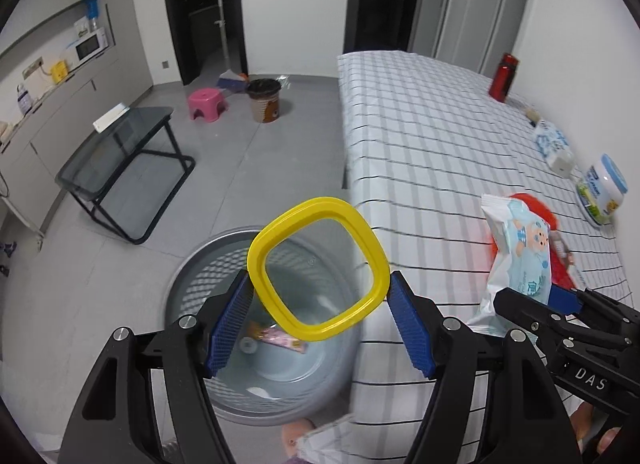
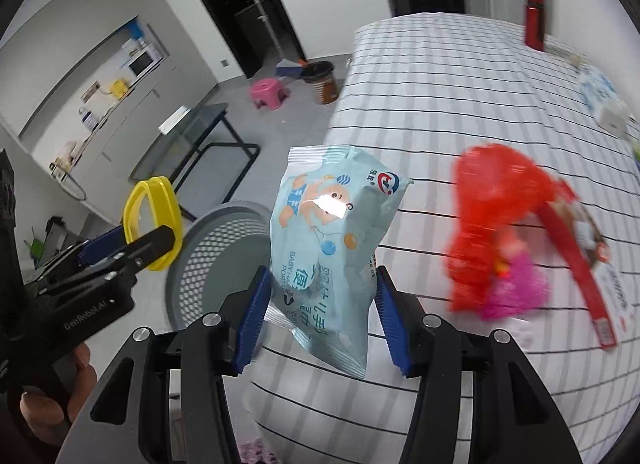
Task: Collect trash
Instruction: 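Carry both items over the wastebasket and open both tools to drop them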
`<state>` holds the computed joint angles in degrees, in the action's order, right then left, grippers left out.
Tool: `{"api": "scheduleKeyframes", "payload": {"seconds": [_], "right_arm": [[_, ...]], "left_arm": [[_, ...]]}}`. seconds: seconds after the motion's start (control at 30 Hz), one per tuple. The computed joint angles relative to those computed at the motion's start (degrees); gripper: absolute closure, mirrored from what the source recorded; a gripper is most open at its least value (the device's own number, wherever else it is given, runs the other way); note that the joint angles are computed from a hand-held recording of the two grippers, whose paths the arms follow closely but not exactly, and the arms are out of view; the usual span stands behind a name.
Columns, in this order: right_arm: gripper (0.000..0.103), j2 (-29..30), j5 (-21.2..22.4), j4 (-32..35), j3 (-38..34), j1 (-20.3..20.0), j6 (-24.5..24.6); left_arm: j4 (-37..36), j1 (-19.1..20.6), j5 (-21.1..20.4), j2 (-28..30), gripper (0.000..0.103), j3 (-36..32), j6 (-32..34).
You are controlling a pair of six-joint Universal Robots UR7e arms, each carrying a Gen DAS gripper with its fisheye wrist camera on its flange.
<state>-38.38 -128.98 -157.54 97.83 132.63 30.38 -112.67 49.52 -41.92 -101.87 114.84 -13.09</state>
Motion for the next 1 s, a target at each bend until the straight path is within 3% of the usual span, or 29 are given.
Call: {"api": "scheduleKeyframes", "payload": {"seconds": [0.47, 0.73, 1.0], "right_arm": [[0.052, 16.2, 6.0, 8.2, -18.6, -0.2, 0.1], [0.052, 21.8, 7.7, 12.6, -24.1, -1.2, 2.0], [0.052, 24.2, 8.8, 13.9, -24.8, -2.8, 4.1]], "left_arm": [[-2.3, 14.5, -3.8, 1.6, 0.036, -5.1, 13.6], [-4.6, 20.5, -6.1, 3.6, 0.036, -6.3, 19.2], [-6.0, 24.4, -8.2, 5.7, 0.036, -6.0, 22.9]]}}
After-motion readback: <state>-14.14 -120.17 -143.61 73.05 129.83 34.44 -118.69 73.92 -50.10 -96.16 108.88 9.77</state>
